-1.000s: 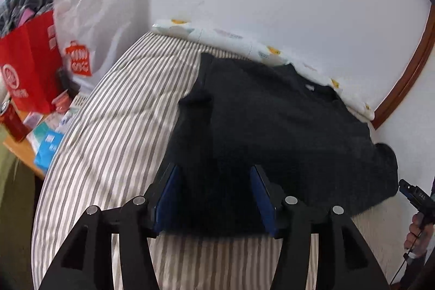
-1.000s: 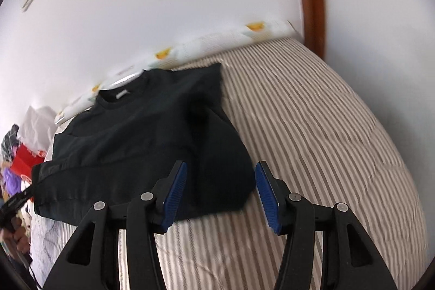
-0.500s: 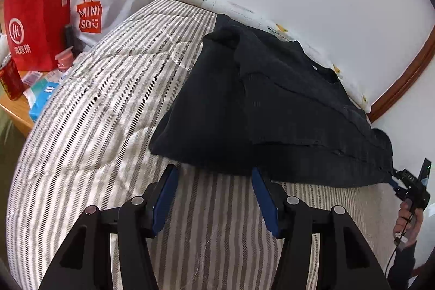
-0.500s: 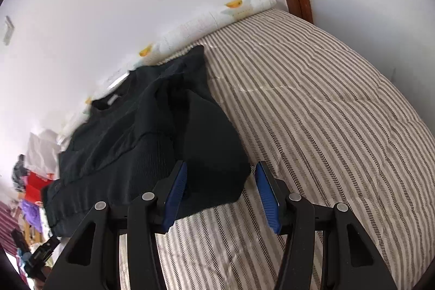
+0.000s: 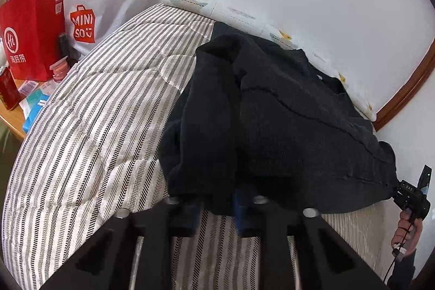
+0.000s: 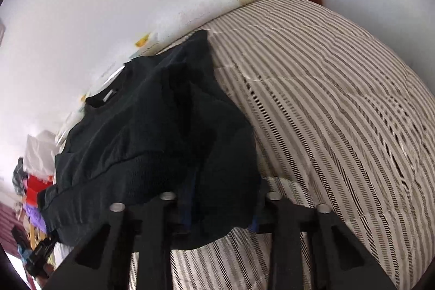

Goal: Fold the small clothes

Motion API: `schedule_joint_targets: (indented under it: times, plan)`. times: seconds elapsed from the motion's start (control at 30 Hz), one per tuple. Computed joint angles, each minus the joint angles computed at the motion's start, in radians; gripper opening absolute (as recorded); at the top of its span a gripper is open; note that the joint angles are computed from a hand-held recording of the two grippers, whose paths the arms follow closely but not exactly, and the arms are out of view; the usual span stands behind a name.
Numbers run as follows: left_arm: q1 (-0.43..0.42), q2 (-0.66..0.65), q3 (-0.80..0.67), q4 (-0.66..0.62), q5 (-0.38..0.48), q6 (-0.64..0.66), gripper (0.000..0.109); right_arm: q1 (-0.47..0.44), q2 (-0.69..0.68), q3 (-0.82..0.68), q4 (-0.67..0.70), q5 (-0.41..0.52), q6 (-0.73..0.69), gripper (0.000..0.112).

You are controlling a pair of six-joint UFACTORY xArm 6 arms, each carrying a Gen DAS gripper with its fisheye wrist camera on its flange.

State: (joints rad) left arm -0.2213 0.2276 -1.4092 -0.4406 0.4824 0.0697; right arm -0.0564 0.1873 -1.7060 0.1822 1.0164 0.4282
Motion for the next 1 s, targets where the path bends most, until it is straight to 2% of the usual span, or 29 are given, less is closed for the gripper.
schedule_joint_targets:
  times: [0.13, 0.33, 0.63, 0.73, 0.8, 1.0]
  plan:
    - [-0.004, -0.048, 0.044, 0.012, -0.025, 0.008, 0.01, -0.001, -0.04, 0.024, 0.026, -0.005, -0.036, 0.02]
    - [-0.008, -0.166, 0.167, -0.064, -0.026, 0.089, 0.01, 0.022, -0.126, 0.075, 0.004, 0.028, -0.025, 0.02]
    - [-0.042, -0.408, 0.432, -0.126, -0.035, 0.204, 0.01, 0.02, -0.384, 0.294, -0.04, 0.073, -0.019, 0.02]
    - [-0.06, -0.466, 0.5, -0.069, -0.055, 0.174, 0.011, 0.023, -0.444, 0.34, -0.071, 0.093, -0.009, 0.024]
    - [-0.063, -0.487, 0.52, 0.015, -0.053, 0.097, 0.013, 0.033, -0.477, 0.354, -0.11, 0.111, 0.016, 0.029]
    - [-0.062, -0.555, 0.551, 0.104, -0.025, 0.016, 0.015, 0.123, -0.545, 0.33, -0.319, 0.172, 0.133, 0.036]
